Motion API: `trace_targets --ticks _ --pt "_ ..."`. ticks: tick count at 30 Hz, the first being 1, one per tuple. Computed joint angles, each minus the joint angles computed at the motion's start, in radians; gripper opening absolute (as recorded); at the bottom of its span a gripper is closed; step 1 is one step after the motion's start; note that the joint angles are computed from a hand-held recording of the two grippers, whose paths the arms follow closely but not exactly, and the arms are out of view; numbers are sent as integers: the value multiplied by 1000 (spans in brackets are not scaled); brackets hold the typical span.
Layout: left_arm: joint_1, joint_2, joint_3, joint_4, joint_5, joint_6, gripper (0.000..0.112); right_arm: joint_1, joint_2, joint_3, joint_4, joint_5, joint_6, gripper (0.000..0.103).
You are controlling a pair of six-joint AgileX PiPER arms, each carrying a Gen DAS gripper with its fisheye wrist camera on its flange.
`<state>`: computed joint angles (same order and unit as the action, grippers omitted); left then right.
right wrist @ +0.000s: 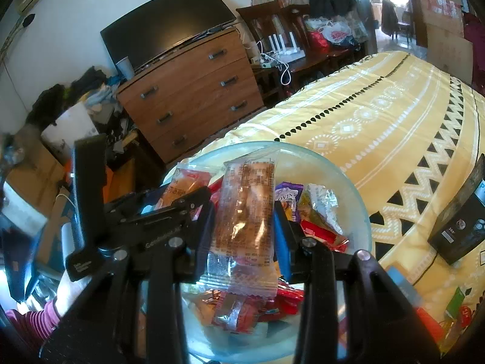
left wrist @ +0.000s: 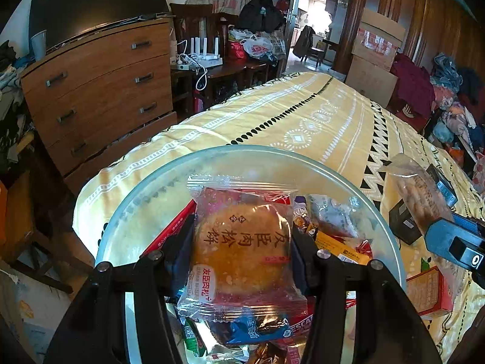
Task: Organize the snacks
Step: 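Lower both held snacks into the glass bowl and open both tools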
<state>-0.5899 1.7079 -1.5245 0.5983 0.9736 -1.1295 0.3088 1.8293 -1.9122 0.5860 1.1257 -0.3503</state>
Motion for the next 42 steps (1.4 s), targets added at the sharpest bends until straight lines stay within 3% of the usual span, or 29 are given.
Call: trace_targets --ticks 36,42 --pt "0 22 -14 8 33 1 56 23 -9 43 4 -31 -6 40" --pt "-18 19 -7 44 48 -38 63 15 -37 95 24 -64 -20 60"
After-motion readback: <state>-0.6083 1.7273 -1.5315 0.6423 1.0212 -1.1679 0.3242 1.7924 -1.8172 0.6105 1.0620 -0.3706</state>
